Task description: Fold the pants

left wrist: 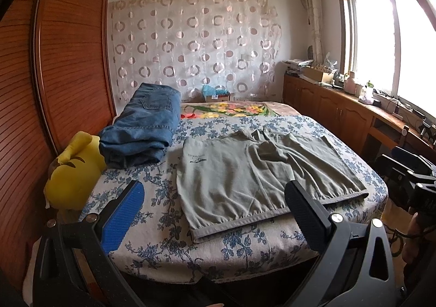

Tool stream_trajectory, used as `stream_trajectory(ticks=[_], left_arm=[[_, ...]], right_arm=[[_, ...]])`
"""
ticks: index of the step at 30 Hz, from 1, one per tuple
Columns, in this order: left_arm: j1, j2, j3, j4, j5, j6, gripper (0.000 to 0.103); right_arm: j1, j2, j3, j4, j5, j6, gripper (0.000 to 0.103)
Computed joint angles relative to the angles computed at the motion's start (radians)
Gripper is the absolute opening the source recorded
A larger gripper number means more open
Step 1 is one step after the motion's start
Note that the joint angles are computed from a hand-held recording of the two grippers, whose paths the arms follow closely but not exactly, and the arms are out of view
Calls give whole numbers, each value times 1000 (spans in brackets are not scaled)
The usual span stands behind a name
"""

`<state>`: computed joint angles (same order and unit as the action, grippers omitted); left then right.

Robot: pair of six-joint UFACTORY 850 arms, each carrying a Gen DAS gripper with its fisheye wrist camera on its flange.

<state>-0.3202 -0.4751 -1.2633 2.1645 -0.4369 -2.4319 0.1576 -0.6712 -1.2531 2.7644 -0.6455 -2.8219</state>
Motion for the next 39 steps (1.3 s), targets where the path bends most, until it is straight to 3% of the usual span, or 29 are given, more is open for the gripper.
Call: stream_trajectory(ticks=[10, 20, 23, 28, 32, 39], left_arm=[[18, -47, -9, 59, 30, -59, 103], [39, -103, -45, 65, 93, -64, 103], [45, -113, -55, 63, 116, -60, 103], [53, -127, -73, -11, 147, 17, 103], [60, -124, -65, 40, 162, -44, 103], [71, -143, -77, 23, 193, -31, 103]], right_arm=[[-3, -6, -7, 3, 28, -5, 103], [-14, -31, -54, 5, 108, -20, 99], [-19, -42, -72, -14, 137, -13, 93], [-32, -65, -116, -85, 220, 41, 74], [-46, -83, -145, -116, 297, 81, 64], [-67, -66, -127, -132, 350, 131, 44]])
